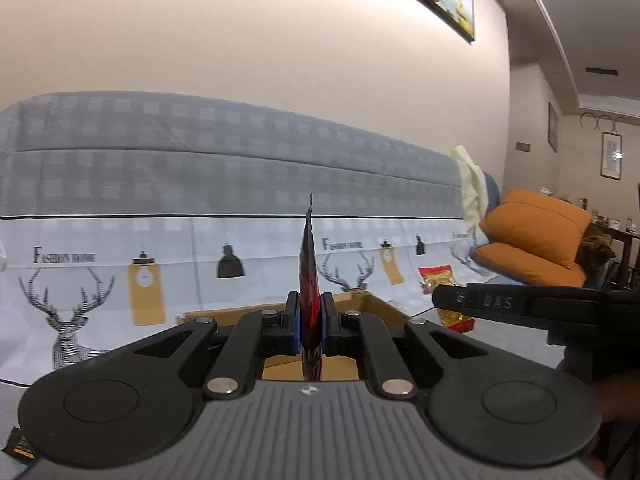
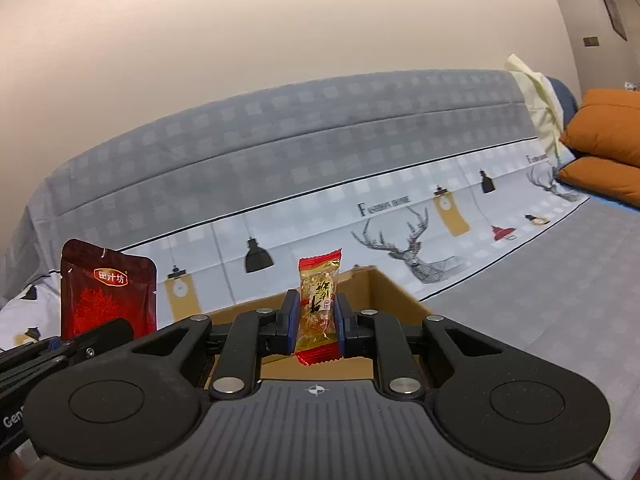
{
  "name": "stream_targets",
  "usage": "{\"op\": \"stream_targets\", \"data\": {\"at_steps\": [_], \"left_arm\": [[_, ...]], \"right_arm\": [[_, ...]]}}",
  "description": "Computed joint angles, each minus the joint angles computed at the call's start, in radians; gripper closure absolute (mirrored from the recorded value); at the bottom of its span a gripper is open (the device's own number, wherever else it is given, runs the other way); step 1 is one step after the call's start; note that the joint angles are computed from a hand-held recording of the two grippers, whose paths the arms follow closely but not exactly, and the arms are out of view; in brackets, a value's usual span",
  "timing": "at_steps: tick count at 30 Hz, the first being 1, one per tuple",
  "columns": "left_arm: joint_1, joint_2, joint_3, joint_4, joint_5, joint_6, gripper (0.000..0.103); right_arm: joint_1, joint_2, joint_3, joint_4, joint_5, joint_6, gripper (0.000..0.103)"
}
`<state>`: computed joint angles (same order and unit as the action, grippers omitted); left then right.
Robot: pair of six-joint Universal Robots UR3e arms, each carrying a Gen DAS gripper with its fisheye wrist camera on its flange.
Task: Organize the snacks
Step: 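Carry the red coffee packet with the left tool while the right tool carries the gold candy over the box, then open both tools to drop the snacks into the box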
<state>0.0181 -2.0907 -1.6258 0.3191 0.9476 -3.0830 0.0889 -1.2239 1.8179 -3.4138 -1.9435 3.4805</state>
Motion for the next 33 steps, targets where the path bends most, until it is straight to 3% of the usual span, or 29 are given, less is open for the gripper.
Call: {"op": "stream_targets", "data": {"at_steps": [33], "left_arm": [[-0.027,-0.030,0.024,0.028,-0.038,0.003,0.094]], "right_arm": [[-0.004,-0.002,0.055,-0.109,-0.043,-0.047,0.083]]}}
